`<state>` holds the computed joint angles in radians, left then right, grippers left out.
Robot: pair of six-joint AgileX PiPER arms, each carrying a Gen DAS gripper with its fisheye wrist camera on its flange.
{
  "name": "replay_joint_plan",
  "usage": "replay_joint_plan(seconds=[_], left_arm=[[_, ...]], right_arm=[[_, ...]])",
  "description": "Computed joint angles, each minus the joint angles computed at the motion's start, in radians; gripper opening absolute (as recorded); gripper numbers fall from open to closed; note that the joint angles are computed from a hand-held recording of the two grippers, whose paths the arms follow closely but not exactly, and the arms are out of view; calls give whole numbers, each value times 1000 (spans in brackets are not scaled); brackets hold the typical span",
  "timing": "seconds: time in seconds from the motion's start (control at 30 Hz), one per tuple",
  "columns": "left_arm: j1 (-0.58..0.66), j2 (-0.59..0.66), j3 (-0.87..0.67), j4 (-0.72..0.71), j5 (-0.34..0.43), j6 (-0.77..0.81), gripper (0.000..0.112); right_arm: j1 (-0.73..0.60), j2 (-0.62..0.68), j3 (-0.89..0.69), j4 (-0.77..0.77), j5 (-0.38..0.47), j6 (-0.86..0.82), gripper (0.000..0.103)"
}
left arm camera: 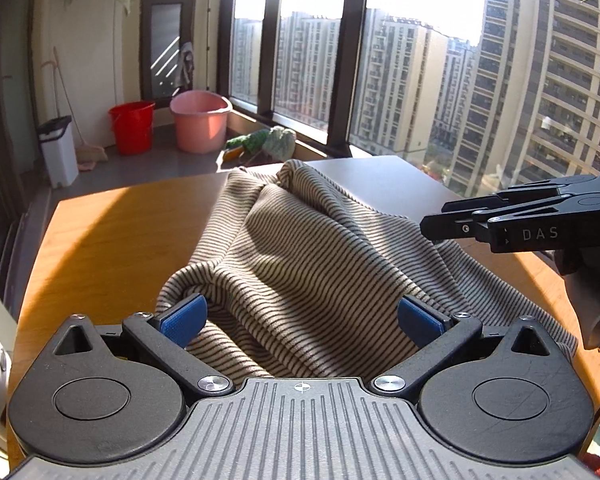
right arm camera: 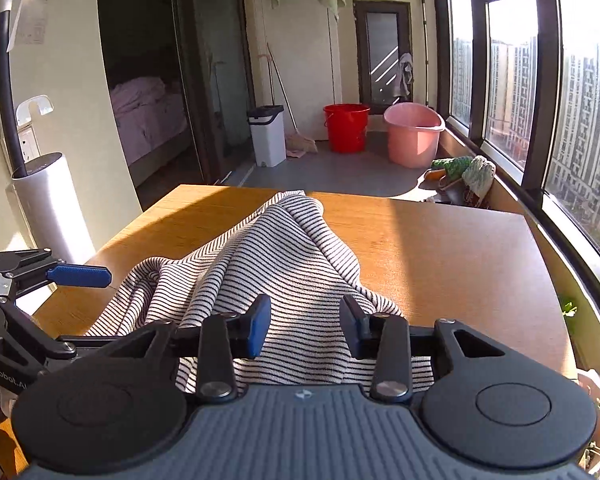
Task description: Fold clothes
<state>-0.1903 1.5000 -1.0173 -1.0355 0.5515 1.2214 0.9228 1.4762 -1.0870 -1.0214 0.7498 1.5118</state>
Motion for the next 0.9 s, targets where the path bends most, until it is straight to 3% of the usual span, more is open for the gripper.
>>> replay_joint_plan(seconds=[0.17,0.23,0.27,0.3,0.37,0.47,0.53,0.67,0.73,0.8,0.9], left_arm=[[-31,2,-26,29,24,-3,103],[-37,8,-27,36,25,5,103],[-36,6,-25,37,28,11,103],[-33,5,-22,38,30,19,103],[-19,-4,-5,27,35,48,103],[-17,26,-36,62,44,7,103],[-37,59,-81,96,40,-52,103],[-101,107,-149,123,18,-132,103],[-128,124,-170,161,-3,-191,103],[-135,124,-169,177,-29,-201,103],[-120,109,-143,194,-68,-178,103]], right_arm=[[-153,139,-149,158,-220,-136,33],[-184,214,-213,253,-212,-234,34],[-196,250,-245,291,-205,-276,28],[-202,257,-248,290,-197,-291,11],[-210,206,-203,229,-204,-262,5],[-188,107,-157,24,-79,-144,4],[-174,58,-144,-60,49,-117,4],[-183,90,-138,-203,262,-137,0],[-210,102,-139,-167,283,-152,0],[-219,36,-91,-97,203,-140,3],[-227,-93,-17,63,-22,-183,11]])
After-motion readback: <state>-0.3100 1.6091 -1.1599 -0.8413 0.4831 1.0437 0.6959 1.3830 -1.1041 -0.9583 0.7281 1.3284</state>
